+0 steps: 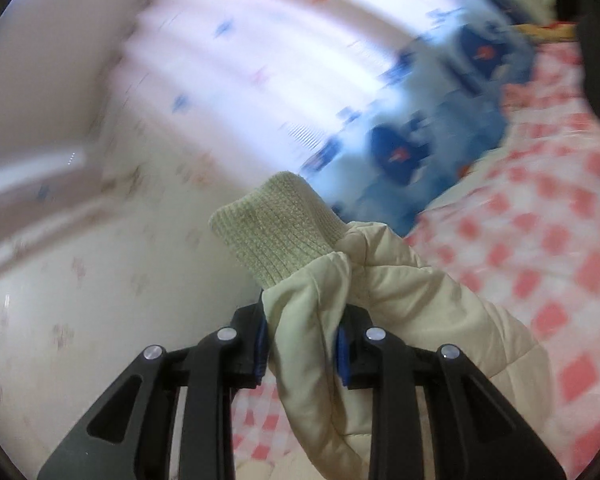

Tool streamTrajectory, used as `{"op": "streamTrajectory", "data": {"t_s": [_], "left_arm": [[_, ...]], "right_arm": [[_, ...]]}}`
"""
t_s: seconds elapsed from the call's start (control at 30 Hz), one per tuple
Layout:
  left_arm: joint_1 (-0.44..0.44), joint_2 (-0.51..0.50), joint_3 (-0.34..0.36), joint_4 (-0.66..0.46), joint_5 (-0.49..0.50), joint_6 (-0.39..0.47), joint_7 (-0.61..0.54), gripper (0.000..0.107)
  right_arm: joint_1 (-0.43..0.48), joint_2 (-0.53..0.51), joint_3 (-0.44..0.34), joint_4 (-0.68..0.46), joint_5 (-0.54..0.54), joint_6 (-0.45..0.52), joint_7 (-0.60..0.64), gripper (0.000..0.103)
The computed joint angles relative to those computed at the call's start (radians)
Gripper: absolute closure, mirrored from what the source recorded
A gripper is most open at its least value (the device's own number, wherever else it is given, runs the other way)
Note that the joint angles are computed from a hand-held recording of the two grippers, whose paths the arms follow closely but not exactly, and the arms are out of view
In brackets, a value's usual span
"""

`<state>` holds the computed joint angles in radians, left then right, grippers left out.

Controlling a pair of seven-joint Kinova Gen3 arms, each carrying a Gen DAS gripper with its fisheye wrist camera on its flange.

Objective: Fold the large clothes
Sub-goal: 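Carry the sleeve across the jacket front with the right tool and release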

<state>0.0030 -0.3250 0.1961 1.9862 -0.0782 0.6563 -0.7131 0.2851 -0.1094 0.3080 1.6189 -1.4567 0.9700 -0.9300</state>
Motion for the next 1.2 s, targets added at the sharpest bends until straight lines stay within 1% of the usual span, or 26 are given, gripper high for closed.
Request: {"op": "streamTrajectory", "data": {"t_s": [0.07,0.17,0.2,0.23,0.33,0.5,0.6,0.73,0.83,0.93,1.0,1.13,1.2], "left_arm": [[-0.009,-0.006,0.001,-0.008,-0.017,0.010,-0.002,0.015],[0.006,-0.013,-0.042,-0.010,0.015,0.010,-0.036,0.015],[0.010,-0.014,-0.058,-0.011,0.029,0.013,-0.049,0.015],[0.006,-0.014,-0.060,-0.011,0.035,0.012,-0.053,0.015],[-0.002,-0.018,-0.075,-0.011,0.053,0.013,-0.067,0.015],[-0.004,-0.020,-0.112,0.000,0.102,-0.001,-0.099,0.015],[-0.011,-0.023,-0.127,0.005,0.126,-0.002,-0.113,0.015],[-0.017,-0.025,-0.134,0.009,0.148,-0.007,-0.126,0.015],[-0.019,-0.026,-0.138,0.012,0.162,-0.011,-0.135,0.015],[-0.020,-0.025,-0.137,0.012,0.170,-0.014,-0.142,0.015],[-0.018,-0.024,-0.138,0.013,0.176,-0.014,-0.148,0.015],[-0.019,-0.025,-0.134,0.011,0.179,-0.011,-0.153,0.015],[-0.018,-0.023,-0.134,0.010,0.180,-0.008,-0.157,0.015]], "right_arm": [[-0.055,0.003,-0.072,-0.003,0.031,-0.063,0.013,0.076],[-0.150,0.012,-0.162,-0.004,0.085,-0.148,0.005,0.076],[-0.176,0.018,-0.179,-0.003,0.097,-0.168,0.006,0.076],[-0.209,0.030,-0.207,-0.004,0.121,-0.197,0.004,0.076],[-0.276,0.055,-0.251,0.009,0.140,-0.241,0.008,0.076],[-0.382,0.125,-0.345,0.014,0.241,-0.348,-0.042,0.076],[-0.429,0.172,-0.390,0.022,0.306,-0.400,-0.084,0.076],[-0.464,0.226,-0.440,0.039,0.387,-0.451,-0.141,0.076],[-0.468,0.254,-0.471,0.046,0.416,-0.460,-0.157,0.076],[-0.470,0.275,-0.503,0.049,0.443,-0.452,-0.146,0.076],[-0.479,0.287,-0.510,0.036,0.485,-0.440,-0.165,0.076],[-0.485,0.319,-0.527,0.010,0.539,-0.397,-0.186,0.076],[-0.483,0.341,-0.531,-0.009,0.563,-0.357,-0.203,0.072]]}}
